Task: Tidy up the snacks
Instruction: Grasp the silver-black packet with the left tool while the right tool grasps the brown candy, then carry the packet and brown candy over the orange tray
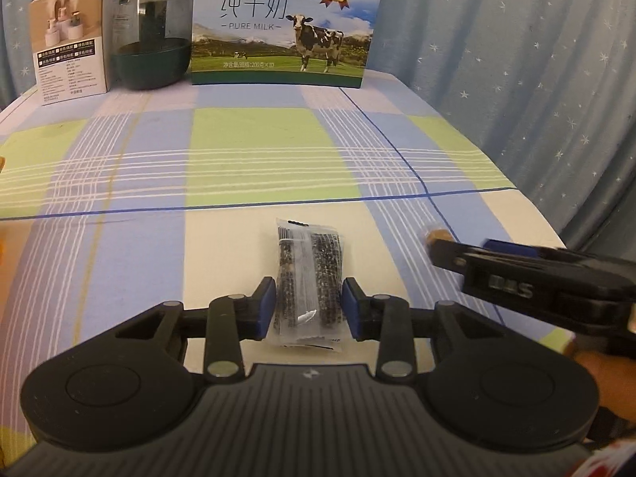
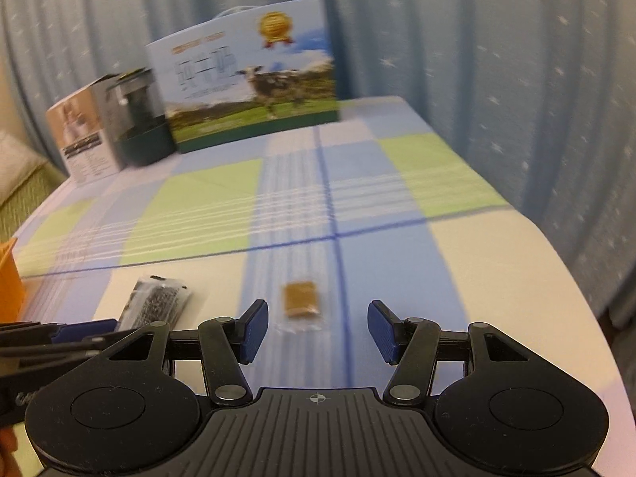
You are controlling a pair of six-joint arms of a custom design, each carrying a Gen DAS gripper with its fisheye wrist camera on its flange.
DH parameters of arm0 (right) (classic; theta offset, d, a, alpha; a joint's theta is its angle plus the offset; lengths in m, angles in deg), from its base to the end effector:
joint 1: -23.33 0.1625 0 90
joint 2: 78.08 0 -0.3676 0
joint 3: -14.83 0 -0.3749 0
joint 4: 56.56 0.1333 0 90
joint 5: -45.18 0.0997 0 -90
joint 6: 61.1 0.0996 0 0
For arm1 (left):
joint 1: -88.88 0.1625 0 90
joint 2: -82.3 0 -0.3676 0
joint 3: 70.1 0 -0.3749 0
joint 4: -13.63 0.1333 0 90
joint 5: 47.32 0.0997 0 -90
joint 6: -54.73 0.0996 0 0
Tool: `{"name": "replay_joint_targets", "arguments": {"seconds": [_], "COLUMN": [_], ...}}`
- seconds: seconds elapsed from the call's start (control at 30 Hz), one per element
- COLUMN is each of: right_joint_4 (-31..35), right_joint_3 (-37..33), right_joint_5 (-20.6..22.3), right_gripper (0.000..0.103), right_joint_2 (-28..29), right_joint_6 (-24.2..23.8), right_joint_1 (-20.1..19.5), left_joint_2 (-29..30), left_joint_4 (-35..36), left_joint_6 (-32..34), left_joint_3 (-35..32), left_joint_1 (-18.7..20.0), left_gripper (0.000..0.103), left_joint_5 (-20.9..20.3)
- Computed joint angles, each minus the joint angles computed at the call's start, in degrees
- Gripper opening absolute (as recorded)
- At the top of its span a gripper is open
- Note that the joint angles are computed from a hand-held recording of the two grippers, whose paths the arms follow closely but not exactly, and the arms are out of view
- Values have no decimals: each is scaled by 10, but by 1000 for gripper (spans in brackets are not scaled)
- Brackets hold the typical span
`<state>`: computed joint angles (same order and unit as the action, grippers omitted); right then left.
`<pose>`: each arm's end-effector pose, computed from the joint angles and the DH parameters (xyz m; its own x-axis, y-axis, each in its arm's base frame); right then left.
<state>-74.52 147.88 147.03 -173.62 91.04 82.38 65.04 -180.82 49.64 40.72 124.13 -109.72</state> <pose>-0.0680 -0.3328 0.1735 -0.7345 0.4576 0.5011 -0.1936 0.5665 -0.8010 -0.2577 -0.4018 -0.1704 -0.6518 0.6203 -0.4364 0.7471 0.6242 -0.2285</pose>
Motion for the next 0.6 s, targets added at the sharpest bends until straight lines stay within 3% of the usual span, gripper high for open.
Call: {"name": "replay_joint_targets", "arguments": {"seconds": [0.13, 0.2, 0.47, 0.6], "right_joint_4": [-28, -26, -27, -20], "right_joint_3": [-21, -25, 25, 50], "right_joint_5": [34, 35, 44, 59], "right_gripper": [38, 23, 21, 21], "right_joint_2": [41, 45, -1, -24], "right_joint_6": [-35, -44, -18, 7], "right_joint_1": [19, 20, 18, 27], "left_joint_2": [8, 14, 34, 30], "left_joint_4": [-18, -24, -10, -3], "left_joint_6": [10, 16, 54, 56], "left_joint_3": [-1, -5, -30, -17], "left_joint_1": [-1, -2, -5, -15], "left_gripper": [40, 42, 42, 35], "left_joint_5": [4, 7, 14, 27]}}
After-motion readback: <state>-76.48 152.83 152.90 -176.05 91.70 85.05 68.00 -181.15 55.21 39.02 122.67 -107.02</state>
